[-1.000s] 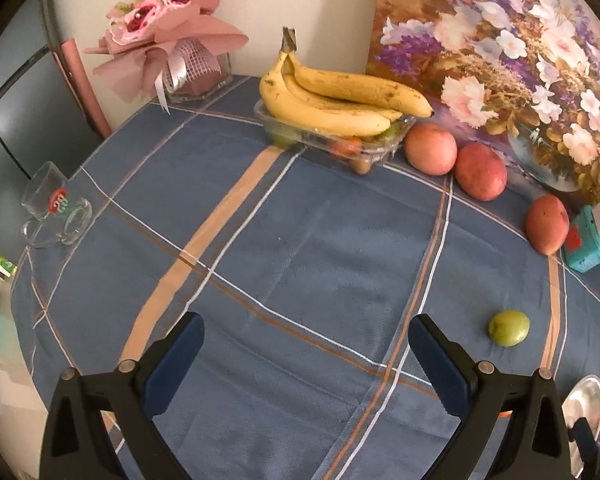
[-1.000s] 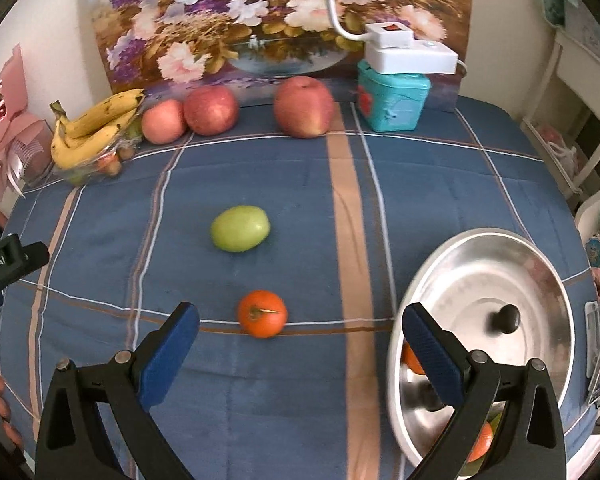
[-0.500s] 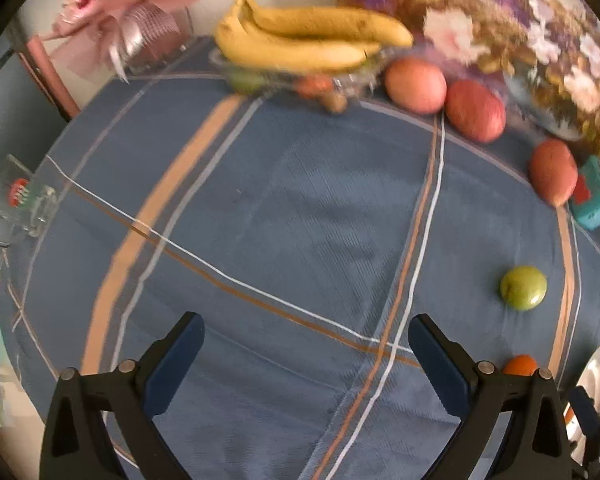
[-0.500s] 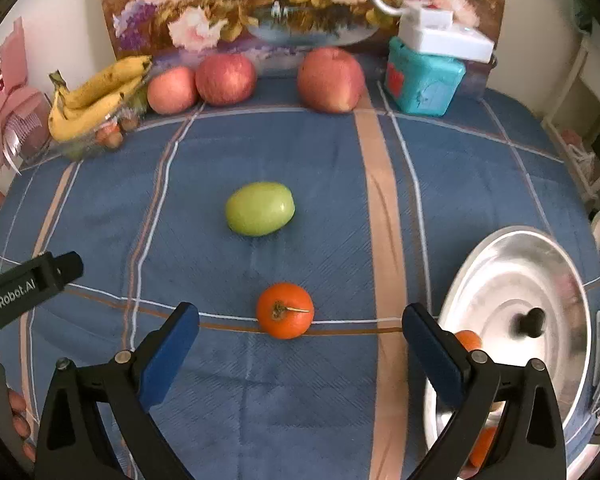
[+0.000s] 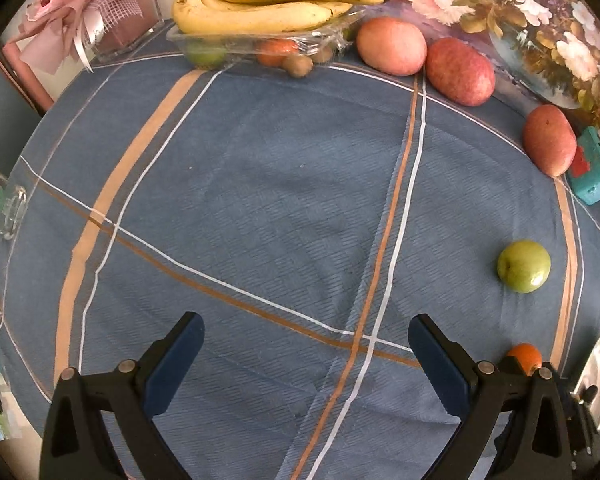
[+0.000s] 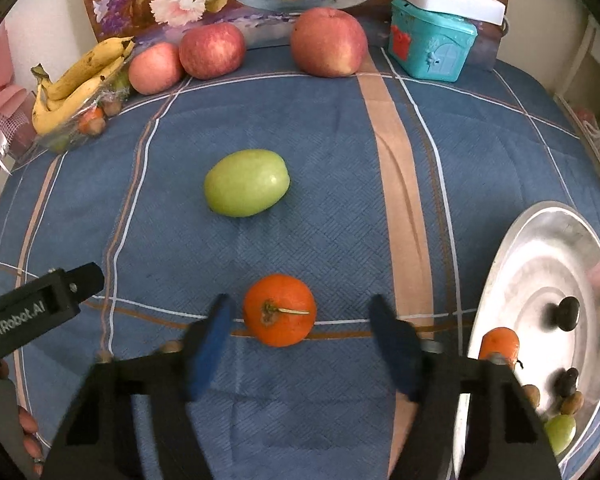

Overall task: Organize fruits
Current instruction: 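Grasp the small green pear with the left tool while the right tool grasps the last tangerine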

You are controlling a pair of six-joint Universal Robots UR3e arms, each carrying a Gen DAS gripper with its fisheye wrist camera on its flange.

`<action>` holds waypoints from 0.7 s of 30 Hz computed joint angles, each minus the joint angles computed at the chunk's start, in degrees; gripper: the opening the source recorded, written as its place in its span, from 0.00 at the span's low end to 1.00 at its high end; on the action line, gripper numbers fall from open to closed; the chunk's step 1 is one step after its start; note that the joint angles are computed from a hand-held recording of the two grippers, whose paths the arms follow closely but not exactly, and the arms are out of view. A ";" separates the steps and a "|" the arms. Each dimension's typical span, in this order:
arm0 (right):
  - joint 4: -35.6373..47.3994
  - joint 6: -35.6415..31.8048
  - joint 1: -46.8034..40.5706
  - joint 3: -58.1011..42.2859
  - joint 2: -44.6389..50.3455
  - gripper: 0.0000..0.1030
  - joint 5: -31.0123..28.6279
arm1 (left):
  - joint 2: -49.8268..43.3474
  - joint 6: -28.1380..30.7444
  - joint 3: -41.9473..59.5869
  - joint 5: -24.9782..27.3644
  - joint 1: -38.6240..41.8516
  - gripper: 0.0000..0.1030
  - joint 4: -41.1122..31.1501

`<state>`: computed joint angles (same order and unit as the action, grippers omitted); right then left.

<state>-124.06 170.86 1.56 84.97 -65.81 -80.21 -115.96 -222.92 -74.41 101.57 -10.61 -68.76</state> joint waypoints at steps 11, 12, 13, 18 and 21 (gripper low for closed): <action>-0.40 -1.39 -0.24 0.25 -1.04 0.37 3.99 | 0.93 1.45 -1.91 -6.70 1.36 1.00 7.14; -0.78 -1.26 -0.59 0.26 -1.22 0.37 3.95 | 1.16 1.53 -2.75 -8.34 1.56 1.00 9.52; -0.91 -1.03 -0.93 0.15 -1.38 0.37 3.81 | 1.10 1.34 -2.82 -9.01 1.49 1.00 10.76; -3.26 -0.31 -3.37 0.84 -2.26 0.37 2.87 | -1.42 1.23 -0.53 -11.21 0.68 0.91 16.06; -3.97 0.39 -4.86 0.44 -2.01 0.37 3.55 | -5.93 2.31 3.97 -12.55 -0.37 0.85 18.03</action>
<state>-128.02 171.25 -3.31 85.41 -67.81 -76.66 -121.89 -220.60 -70.44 89.02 -10.99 -50.73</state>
